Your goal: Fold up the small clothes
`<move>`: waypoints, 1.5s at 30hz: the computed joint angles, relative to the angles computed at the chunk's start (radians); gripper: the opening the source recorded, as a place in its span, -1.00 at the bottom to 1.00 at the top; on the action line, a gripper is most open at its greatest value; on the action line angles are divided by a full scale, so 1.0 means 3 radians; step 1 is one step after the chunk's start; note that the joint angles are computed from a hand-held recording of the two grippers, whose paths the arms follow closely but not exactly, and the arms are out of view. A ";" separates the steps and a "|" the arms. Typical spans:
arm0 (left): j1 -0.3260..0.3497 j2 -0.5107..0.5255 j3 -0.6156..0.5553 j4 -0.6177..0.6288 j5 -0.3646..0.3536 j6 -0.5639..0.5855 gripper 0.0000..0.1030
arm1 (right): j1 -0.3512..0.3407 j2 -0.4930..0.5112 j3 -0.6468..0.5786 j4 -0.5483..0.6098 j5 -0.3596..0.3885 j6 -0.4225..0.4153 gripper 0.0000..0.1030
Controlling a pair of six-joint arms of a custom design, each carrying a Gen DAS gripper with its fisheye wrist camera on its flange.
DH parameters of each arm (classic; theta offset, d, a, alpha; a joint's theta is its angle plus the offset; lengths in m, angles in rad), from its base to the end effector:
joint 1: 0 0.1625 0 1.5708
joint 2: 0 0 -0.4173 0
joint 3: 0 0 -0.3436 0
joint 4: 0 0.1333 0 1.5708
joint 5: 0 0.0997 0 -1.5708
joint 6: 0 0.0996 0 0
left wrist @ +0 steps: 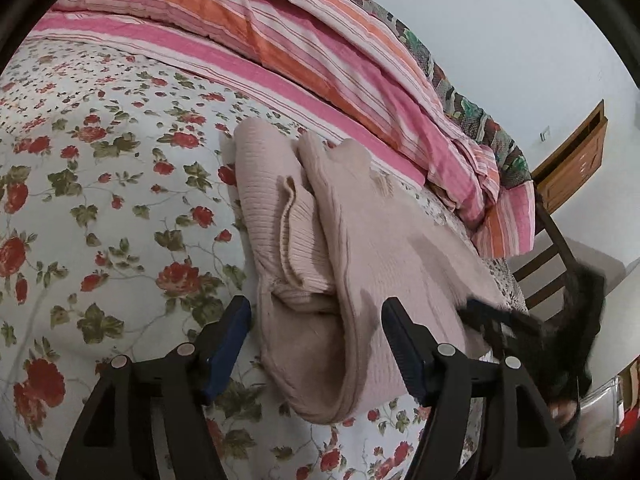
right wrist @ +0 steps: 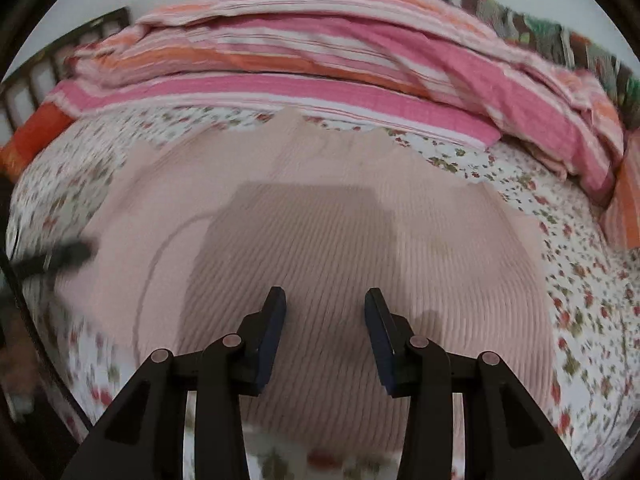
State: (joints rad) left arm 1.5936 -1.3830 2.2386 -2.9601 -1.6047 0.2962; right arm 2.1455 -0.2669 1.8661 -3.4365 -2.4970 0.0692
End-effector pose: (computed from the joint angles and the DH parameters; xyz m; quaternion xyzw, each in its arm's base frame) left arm 0.1399 -0.4366 0.2781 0.1359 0.9549 -0.2629 0.0257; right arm 0.3194 -0.3944 -0.1024 0.1643 -0.8734 0.2529 0.3824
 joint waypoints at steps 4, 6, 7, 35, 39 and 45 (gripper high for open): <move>-0.0021 0.0053 0.0013 -0.0085 0.0011 -0.0011 0.28 | 0.0053 -0.0010 0.0298 -0.0173 0.0188 0.0000 -0.20; -0.0041 0.0095 0.0019 -0.0165 0.0010 -0.0023 0.28 | 0.0061 -0.0046 0.0458 -0.0486 0.0353 -0.0157 -0.20; -0.0052 0.0119 0.0015 -0.0202 0.0015 -0.0014 0.28 | 0.0035 -0.0098 0.0570 -0.0705 0.0513 -0.0239 -0.20; -0.1512 0.0129 0.0097 -0.0349 0.1593 -0.1341 -0.54 | -0.1269 -0.0544 0.1828 -0.3839 0.1357 -0.0612 -0.20; -0.2062 0.0309 0.0123 -0.0329 0.2035 -0.1580 -0.55 | -0.1338 -0.0557 0.1991 -0.4132 0.1422 -0.0596 -0.20; -0.2507 0.1022 0.0038 -0.0464 0.2166 -0.1901 -0.55 | -0.1559 -0.0634 0.2199 -0.4496 0.1492 -0.0477 -0.20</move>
